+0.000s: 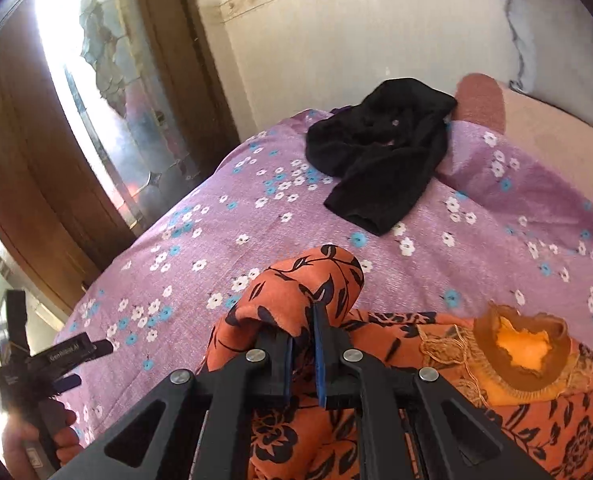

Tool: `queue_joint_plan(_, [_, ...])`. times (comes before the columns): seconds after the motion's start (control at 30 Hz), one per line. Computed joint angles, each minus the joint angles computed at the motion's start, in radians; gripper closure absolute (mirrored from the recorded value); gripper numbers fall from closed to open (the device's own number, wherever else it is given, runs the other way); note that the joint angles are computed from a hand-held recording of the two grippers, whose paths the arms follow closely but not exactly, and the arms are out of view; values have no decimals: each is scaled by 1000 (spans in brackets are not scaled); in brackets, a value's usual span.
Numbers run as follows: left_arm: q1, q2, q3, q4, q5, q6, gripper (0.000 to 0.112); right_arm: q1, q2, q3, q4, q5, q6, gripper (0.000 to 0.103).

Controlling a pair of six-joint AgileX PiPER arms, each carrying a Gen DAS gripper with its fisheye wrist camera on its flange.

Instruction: Fold small clothes

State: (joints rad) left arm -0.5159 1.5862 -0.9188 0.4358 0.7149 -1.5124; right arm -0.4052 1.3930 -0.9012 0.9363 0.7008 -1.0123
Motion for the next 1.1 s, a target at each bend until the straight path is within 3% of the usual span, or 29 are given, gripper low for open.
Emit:
queue_joint_plan(0.2, [-147,120,-157,57,91,92,9,-446,-20,37,163,265,-214,94])
queue_joint_plan(0.33, [-263,229,-297,82,151,161,9,-738,85,4,148,432,-298,94])
queue_joint_plan(0.47, [-359,339,-445,124,231,190,9,-949,251,-46,50,478,-340,91])
queue_joint_plan(0.57, [-419,422,-553,145,279,221,9,-1011,409,-140,-100,482,-242,87])
queue_joint_plan(0.63, [-455,485,-632,159,327,255,9,-1044,449,-149,-127,457,-248,70])
queue_joint_plan(0.7, [-480,536,-697,166,361,288,9,-1049,429,-130,-136,420,-300,60])
queue_joint_plan(0.73, [-489,559,-722,167,377,300,9,-1052,413,-123,-130,413,-325,47])
queue_joint_plan(0.8, [-498,605,-774,171,424,327,9,-1068,391,-125,-97,429,-374,39])
queue_joint_plan(1.03, [-508,648,-815,183,459,331,9,-1118,290,-100,-42,453,-494,38])
queue_joint_plan(1.1, [-510,652,-820,185,465,332,9,-1136,275,-95,-32,501,-507,38])
